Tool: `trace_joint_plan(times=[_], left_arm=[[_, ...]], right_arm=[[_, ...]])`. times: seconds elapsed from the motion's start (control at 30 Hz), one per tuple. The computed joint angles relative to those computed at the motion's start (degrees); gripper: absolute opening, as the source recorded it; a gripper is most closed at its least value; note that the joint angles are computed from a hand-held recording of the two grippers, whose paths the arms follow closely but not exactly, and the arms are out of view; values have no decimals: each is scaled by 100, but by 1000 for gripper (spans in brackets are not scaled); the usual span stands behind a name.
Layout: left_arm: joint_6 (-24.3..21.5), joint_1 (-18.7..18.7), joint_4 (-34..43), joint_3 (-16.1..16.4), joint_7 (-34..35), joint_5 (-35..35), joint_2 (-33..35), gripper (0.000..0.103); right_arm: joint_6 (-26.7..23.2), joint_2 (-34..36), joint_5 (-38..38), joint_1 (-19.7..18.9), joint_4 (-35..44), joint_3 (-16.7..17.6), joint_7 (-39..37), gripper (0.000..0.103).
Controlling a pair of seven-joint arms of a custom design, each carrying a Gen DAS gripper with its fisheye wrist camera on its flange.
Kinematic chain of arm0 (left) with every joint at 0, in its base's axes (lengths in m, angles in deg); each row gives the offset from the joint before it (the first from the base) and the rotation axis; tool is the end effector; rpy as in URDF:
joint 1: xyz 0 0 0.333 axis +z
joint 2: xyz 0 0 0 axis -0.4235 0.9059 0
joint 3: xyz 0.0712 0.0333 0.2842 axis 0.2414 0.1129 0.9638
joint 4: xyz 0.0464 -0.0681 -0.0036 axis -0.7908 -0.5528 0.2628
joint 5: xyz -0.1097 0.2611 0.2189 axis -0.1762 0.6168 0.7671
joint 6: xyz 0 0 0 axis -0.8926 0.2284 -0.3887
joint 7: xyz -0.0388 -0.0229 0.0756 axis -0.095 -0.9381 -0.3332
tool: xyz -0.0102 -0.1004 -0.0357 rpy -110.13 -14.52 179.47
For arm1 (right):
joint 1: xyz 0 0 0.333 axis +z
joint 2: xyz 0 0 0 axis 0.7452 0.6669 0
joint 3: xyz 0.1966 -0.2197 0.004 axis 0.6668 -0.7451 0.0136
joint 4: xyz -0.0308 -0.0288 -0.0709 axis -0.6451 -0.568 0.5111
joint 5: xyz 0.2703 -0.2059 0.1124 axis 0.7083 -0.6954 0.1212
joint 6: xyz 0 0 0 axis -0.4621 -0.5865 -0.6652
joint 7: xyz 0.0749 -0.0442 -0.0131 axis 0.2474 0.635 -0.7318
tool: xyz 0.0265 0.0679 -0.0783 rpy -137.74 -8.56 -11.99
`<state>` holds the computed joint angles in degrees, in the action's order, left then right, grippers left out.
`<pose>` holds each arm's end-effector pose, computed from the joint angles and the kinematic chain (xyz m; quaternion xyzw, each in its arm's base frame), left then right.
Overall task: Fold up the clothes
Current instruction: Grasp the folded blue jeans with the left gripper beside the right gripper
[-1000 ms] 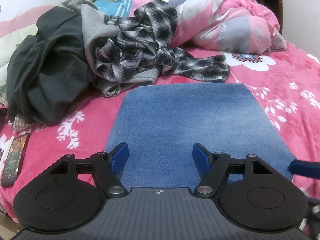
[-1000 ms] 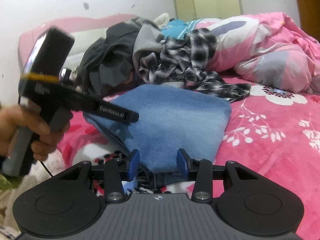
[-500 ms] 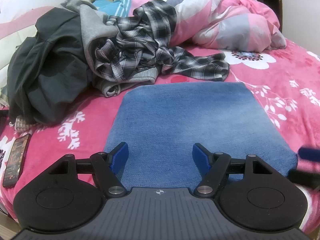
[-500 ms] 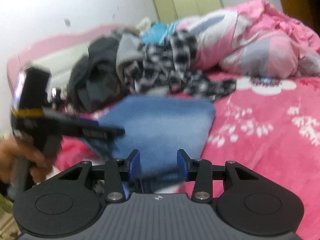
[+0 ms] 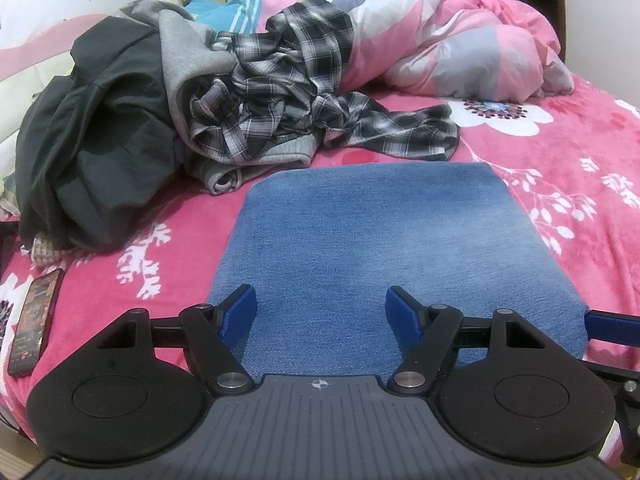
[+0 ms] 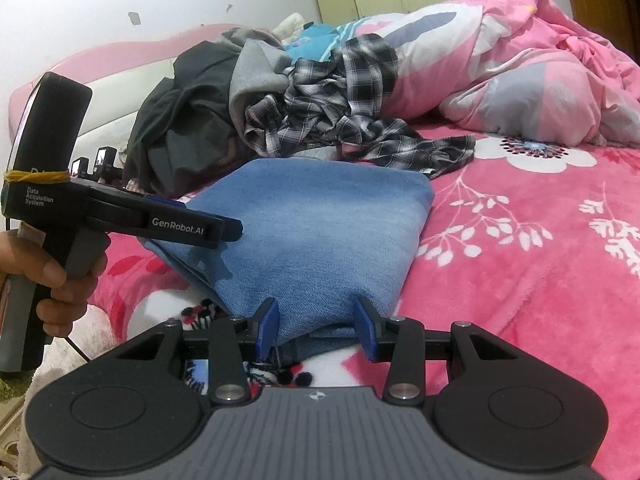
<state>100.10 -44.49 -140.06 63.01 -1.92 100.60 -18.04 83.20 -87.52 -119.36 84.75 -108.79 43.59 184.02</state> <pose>0.4515 -0.3335 0.6386 -0.5529 0.7135 -0.2709 0.3345 0.3667 0.4567 0.6139 -0.6794 0.5448 -0.2049 0.4467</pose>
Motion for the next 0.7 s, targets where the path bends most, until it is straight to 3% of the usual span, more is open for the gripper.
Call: trace_joint_plan(times=[0.7], left_arm=[[-207, -90, 96, -23, -105, 201, 53, 72]], right_arm=[[-91, -2, -40, 23, 14, 12, 63, 45]])
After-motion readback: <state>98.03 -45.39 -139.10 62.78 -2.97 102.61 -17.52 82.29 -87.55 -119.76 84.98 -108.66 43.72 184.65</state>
